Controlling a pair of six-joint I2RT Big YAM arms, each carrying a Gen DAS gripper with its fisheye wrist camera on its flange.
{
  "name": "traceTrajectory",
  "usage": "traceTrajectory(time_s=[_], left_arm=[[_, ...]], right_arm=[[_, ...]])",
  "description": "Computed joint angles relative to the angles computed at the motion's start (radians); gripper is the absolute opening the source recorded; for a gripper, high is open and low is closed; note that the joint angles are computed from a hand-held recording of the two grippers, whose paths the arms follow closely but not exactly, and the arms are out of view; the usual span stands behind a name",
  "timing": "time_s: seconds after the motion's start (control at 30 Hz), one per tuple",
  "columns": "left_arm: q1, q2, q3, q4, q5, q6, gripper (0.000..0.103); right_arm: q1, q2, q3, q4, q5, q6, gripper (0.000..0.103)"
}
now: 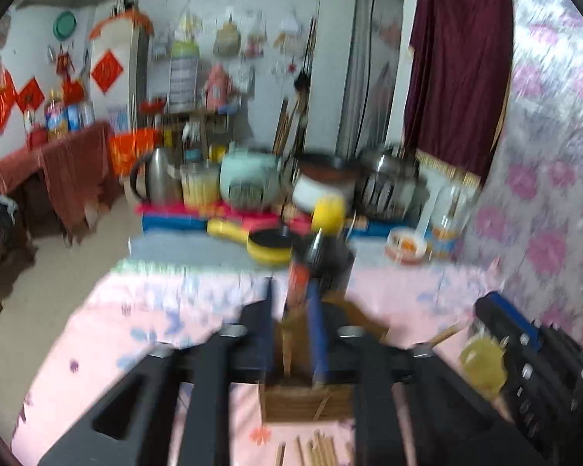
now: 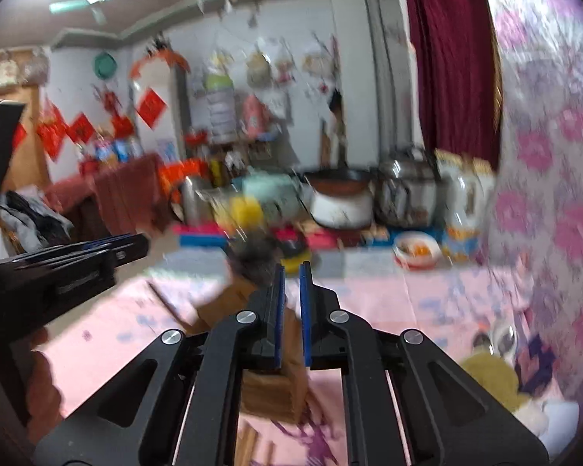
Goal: Organize utensils
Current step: 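Lift the chopsticks and lower them into the wooden holder with both tools, then open both tools to release the chopsticks inside the holder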
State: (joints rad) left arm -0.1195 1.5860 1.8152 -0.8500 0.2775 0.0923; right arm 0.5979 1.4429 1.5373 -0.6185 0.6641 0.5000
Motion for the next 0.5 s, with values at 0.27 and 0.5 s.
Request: traceTrajectory(time_s=[0.27,0.5], left_arm=[[0.084,-0.187,-0.227,0.154,-0.017,-0.003,0.096],[0.177,-0.377,-0.545,0.24,-0.047,0.109,0.097]], right_arm=[[0.06,-0.209,-0.224,0.106,0.093,0.084,0.065],[0.166,-0.308,-0.418,0.06,0.052,0.275,0.09]])
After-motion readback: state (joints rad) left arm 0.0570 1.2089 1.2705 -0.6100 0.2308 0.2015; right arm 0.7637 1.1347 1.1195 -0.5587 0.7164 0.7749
